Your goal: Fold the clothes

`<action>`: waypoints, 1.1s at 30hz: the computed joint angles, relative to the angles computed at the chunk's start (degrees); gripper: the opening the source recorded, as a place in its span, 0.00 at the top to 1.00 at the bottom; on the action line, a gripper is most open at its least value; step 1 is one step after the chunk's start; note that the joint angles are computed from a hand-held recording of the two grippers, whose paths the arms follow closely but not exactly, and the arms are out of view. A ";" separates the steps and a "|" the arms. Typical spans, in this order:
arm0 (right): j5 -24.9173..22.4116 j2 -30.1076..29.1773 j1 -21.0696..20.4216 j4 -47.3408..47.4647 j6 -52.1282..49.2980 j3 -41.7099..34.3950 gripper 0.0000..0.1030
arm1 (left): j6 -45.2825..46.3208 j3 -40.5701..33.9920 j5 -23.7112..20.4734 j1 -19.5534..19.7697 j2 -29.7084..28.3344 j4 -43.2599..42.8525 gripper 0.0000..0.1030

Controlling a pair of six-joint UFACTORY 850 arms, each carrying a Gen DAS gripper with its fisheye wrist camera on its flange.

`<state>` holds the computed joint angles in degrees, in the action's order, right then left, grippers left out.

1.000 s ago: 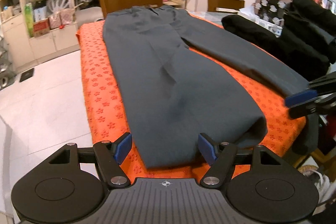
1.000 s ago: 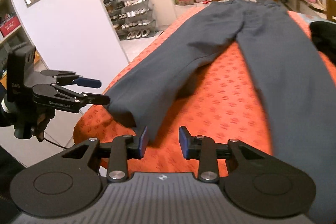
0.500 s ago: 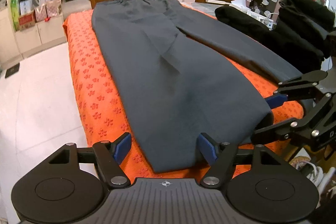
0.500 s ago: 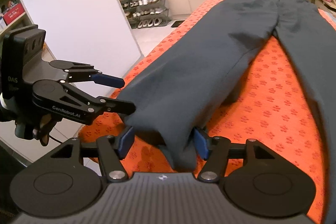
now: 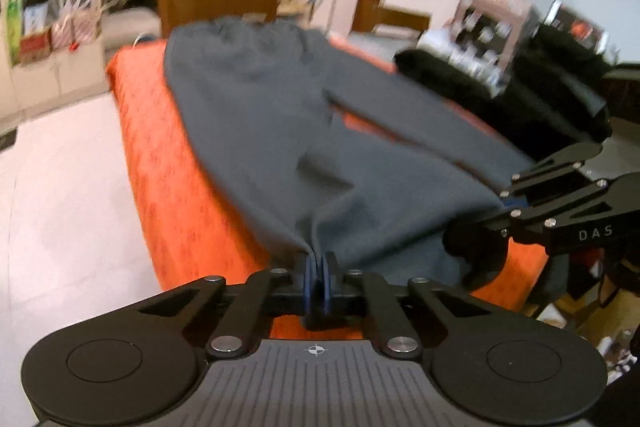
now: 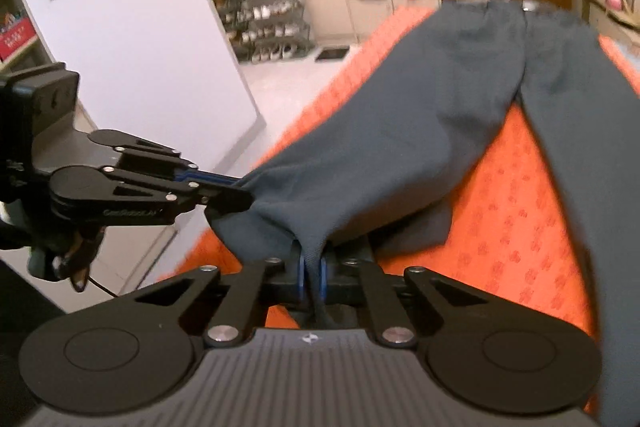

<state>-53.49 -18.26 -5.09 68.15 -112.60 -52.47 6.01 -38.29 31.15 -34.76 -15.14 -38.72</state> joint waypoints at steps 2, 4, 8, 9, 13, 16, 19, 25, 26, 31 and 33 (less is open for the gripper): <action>-0.95 1.85 -0.40 1.36 0.64 0.07 0.92 | -0.61 0.39 1.02 1.55 2.21 4.41 0.93; -1.31 3.94 -0.67 3.42 1.81 -0.16 0.93 | -1.19 0.32 2.15 3.29 4.16 8.97 0.93; -0.68 6.36 -0.09 8.52 2.88 -1.82 0.93 | -3.35 -2.24 2.33 7.85 5.75 18.55 0.93; -0.03 6.57 0.34 9.74 3.13 -2.56 0.93 | -4.25 -3.51 2.02 9.11 5.38 20.69 0.93; 3.48 4.13 2.61 15.14 4.99 -7.63 0.93 | -4.71 -9.10 1.42 12.64 2.40 24.81 0.93; 5.87 -0.93 4.09 16.69 8.38 -13.88 0.93 | -0.80 -14.27 0.86 13.98 -1.73 22.79 0.92; 7.40 -8.23 5.40 15.92 13.25 -22.53 0.93 | 3.80 -20.33 -0.75 15.20 -6.84 18.49 0.86; 10.63 -25.91 8.06 6.94 24.99 -44.84 0.80 | 13.63 -26.31 -3.04 15.85 -11.61 5.23 0.71; 10.53 -28.36 8.17 4.54 27.25 -48.26 0.74 | 13.79 -26.19 -2.99 15.87 -11.59 4.19 0.69; 9.68 -35.70 8.06 0.32 28.78 -57.79 0.51 | 20.64 -25.21 -3.88 14.90 -11.17 -4.80 0.61; 9.57 -36.52 7.56 -0.73 27.11 -59.06 0.49 | 20.08 -24.12 -4.45 14.35 -10.67 -6.21 0.60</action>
